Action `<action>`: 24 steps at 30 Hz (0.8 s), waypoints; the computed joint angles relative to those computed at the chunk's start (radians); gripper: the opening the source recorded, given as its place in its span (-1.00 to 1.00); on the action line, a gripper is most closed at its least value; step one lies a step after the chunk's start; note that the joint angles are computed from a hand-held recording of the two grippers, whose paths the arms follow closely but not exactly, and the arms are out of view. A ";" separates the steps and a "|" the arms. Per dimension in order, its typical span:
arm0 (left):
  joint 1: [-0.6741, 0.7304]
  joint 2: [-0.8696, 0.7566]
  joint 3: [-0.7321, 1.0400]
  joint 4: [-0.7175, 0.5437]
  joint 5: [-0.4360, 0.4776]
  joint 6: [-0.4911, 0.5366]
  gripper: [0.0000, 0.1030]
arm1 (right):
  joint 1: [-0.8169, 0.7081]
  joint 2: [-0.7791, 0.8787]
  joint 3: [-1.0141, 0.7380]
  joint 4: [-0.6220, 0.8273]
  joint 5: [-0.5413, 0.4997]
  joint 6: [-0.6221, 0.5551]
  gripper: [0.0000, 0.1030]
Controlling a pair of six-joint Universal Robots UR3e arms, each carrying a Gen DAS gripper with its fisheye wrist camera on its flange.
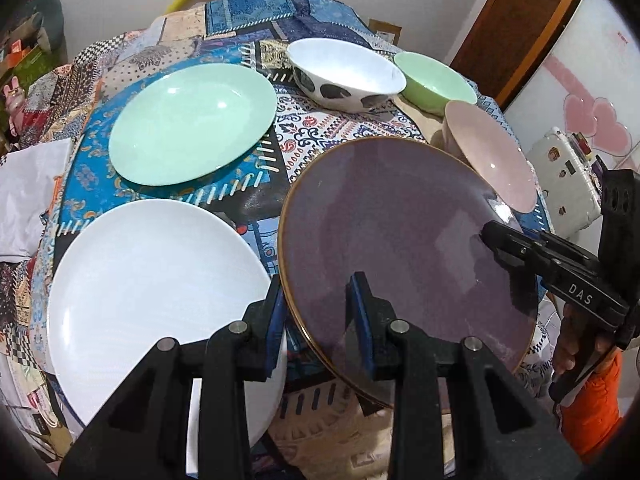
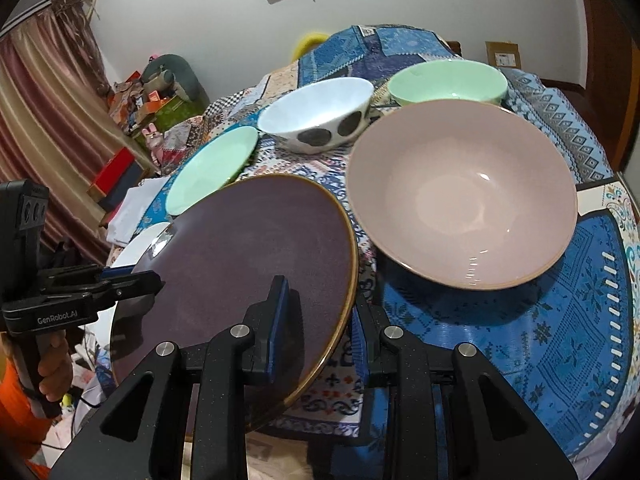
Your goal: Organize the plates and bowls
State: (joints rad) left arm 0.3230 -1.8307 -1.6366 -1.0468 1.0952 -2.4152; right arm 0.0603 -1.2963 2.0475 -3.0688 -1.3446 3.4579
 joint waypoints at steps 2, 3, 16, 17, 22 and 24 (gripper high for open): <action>-0.009 -0.017 0.010 0.008 0.008 -0.011 -0.39 | -0.006 0.017 -0.007 -0.001 0.007 -0.004 -0.50; -0.011 -0.025 0.016 0.009 0.011 -0.015 -0.39 | -0.010 0.021 -0.005 -0.004 0.012 -0.006 -0.50; -0.050 -0.136 0.104 0.030 0.037 -0.066 -0.39 | -0.049 0.079 -0.016 -0.022 0.045 -0.006 -0.50; -0.053 -0.143 0.108 0.035 0.039 -0.070 -0.39 | -0.052 0.080 -0.013 -0.023 0.048 -0.005 -0.50; -0.064 -0.157 0.111 0.073 0.053 -0.090 -0.39 | -0.040 0.080 -0.022 -0.011 0.037 0.009 -0.49; -0.067 -0.168 0.122 0.076 0.060 -0.098 -0.39 | -0.029 0.078 -0.031 0.003 0.021 0.003 -0.48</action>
State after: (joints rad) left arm 0.2557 -1.9985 -1.5145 -0.9709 1.1555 -2.5132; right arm 0.0311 -1.2185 2.0165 -3.0655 -1.3232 3.4605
